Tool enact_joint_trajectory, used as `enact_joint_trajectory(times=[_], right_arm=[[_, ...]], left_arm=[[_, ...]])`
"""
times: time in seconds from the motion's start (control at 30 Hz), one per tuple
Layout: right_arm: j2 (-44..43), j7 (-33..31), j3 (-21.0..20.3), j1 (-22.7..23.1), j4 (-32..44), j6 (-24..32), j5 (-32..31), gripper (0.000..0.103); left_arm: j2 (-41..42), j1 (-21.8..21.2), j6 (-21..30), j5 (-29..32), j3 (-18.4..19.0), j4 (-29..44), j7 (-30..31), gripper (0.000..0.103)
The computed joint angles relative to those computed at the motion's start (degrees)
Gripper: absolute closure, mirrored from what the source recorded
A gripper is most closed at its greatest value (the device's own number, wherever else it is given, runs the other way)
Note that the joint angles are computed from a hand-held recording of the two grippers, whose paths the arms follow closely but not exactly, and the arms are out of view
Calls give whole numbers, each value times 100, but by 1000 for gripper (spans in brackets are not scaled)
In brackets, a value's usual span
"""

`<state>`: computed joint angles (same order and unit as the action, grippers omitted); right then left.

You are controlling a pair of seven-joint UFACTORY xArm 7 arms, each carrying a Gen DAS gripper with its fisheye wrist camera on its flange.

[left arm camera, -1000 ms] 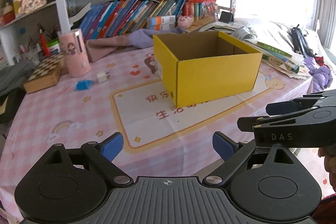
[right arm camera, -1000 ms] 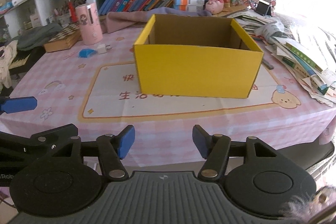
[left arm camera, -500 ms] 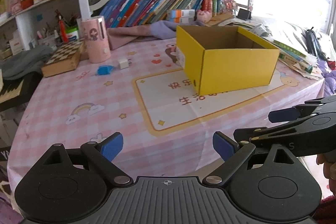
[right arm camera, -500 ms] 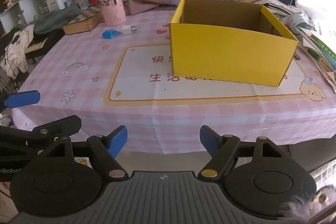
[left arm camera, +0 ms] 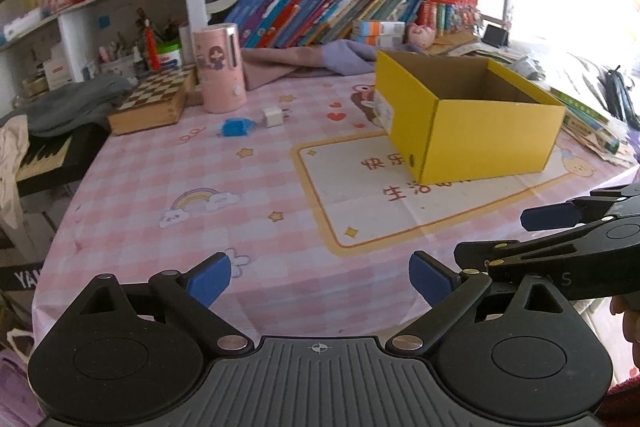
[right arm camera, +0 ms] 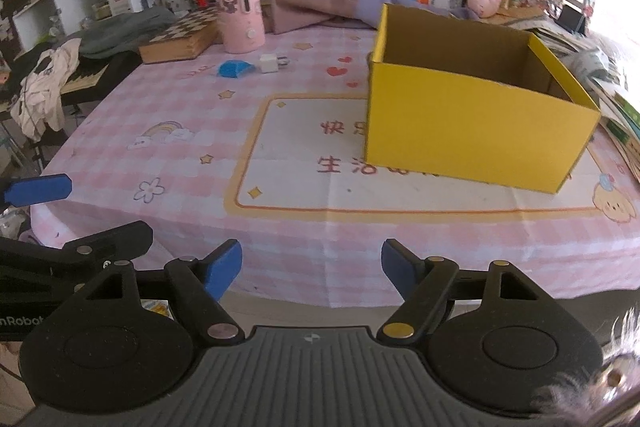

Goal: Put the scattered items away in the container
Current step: 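Withdraw both tools from the box back over the table, then move both tools toward the blue block and white plug charger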

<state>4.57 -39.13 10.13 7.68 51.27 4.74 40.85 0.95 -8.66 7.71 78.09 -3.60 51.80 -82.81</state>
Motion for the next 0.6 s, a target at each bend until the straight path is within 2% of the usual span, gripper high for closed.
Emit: enact_joint_trajectory(times=[0.3,0.47,0.6], right_arm=[[347,-57,195,-82,402,17,-141,27],[668,-238,449,-315,789,-72,-127,28],[1073,50,458,-352,1283,19,-591,28]], left_arm=[[106,84,83,52,79,130,-114,5],[317,49,189,516,148,450,-518,5],[609,57,184,359,241,781,-349,5]])
